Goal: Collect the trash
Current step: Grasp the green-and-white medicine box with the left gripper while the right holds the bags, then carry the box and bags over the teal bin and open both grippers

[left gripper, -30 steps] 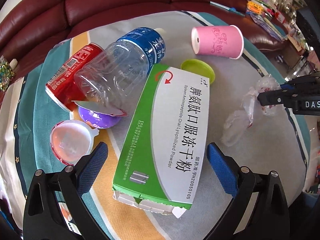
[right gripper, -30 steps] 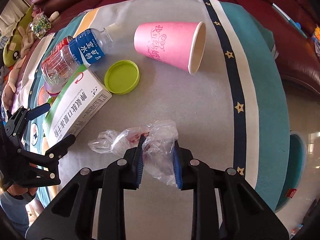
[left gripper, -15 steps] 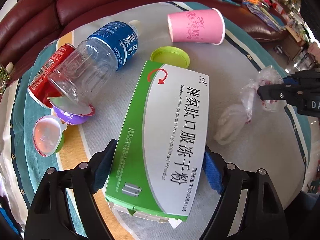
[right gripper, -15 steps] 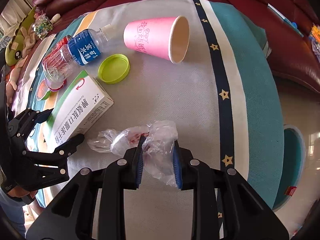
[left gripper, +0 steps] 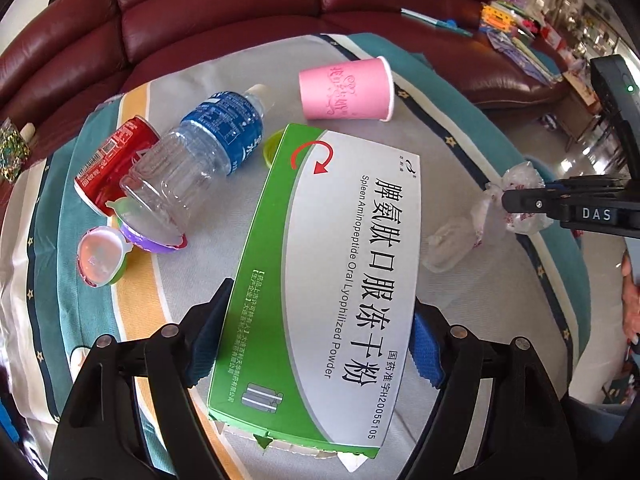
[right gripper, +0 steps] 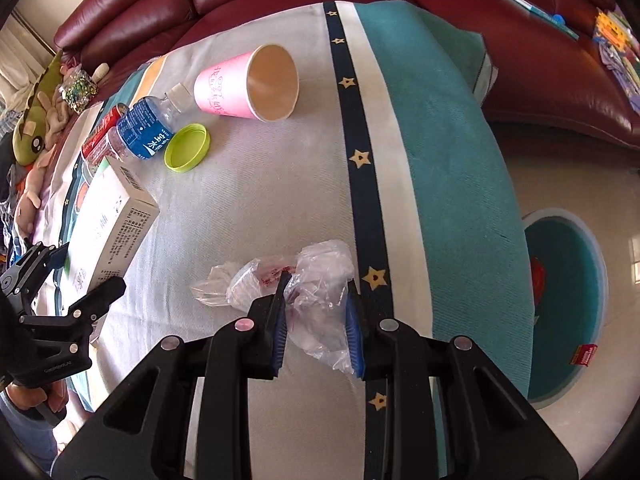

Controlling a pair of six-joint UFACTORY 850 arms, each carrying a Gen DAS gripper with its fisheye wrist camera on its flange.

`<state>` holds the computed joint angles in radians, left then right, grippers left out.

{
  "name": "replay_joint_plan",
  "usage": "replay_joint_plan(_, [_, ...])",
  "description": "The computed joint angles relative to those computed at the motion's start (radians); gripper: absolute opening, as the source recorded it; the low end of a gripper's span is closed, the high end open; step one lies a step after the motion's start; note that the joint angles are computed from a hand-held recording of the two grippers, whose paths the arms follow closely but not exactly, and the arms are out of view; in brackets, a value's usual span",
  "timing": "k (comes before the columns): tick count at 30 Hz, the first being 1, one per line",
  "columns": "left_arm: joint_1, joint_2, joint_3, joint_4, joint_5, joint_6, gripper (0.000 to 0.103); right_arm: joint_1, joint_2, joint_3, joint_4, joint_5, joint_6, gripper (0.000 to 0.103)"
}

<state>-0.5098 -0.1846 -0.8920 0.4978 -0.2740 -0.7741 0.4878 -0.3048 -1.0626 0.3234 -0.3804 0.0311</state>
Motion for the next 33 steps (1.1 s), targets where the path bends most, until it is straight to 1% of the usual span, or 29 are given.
replay_joint_plan(6, [-0.071,-0.016,-0.063,-0.055,-0.04,0.054,0.078,-0.075,0.124,0.116,0.143,0.051,-0.131,0.024])
replay_joint_plan(10, [-0.122,-0.057,-0.131,-0.079,-0.059,0.092,0.078,-0.147,0.23,0.201,0.251,0.08,-0.232,0.024])
replay_joint_plan(13, [-0.161,-0.102,-0.196,-0.111,-0.077,0.136,0.078,-0.206,0.307,0.26,0.252,0.109,-0.23,0.024])
replay_joint_plan(15, [-0.184,-0.138,-0.246,-0.158,-0.093,0.185,0.078,-0.247,0.354,0.296,0.247,0.128,-0.222,0.024])
replay_joint_plan(17, [-0.198,-0.175,-0.304,-0.267,-0.103,0.29,0.078,-0.304,0.395,0.332,0.319,0.136,-0.29,0.024])
replay_joint_plan(18, [-0.207,-0.196,-0.335,-0.315,-0.11,0.337,0.078,-0.328,0.407,0.346,0.357,0.136,-0.327,0.024])
replay_joint_plan(20, [-0.234,-0.236,-0.394,-0.349,-0.128,0.374,0.078,-0.382,0.433,0.377,0.427,0.137,-0.393,0.024])
replay_joint_plan(22, [-0.263,-0.281,-0.456,-0.354,-0.149,0.398,0.078,-0.428,0.453,0.404,0.478,0.135,-0.448,0.024])
replay_joint_plan(24, [-0.291,-0.326,-0.516,-0.35,-0.174,0.408,0.078,-0.465,0.459,0.422,0.48,0.137,-0.454,0.024])
replay_joint_plan(25, [-0.301,-0.352,-0.547,-0.346,-0.187,0.412,0.078,-0.485,0.462,0.431,0.512,0.132,-0.487,0.024])
replay_joint_plan(29, [-0.325,-0.454,-0.675,-0.405,-0.243,0.473,0.078,-0.573,0.467,0.46,0.663,0.106,-0.644,0.024])
replay_joint_plan(31, [-0.331,-0.501,-0.735,-0.452,-0.272,0.515,0.079,-0.605,0.469,0.469,0.713,0.106,-0.69,0.024])
replay_joint_plan(33, [-0.339,-0.547,-0.801,-0.485,-0.299,0.538,0.078,-0.628,0.473,0.476,0.728,0.115,-0.704,0.024])
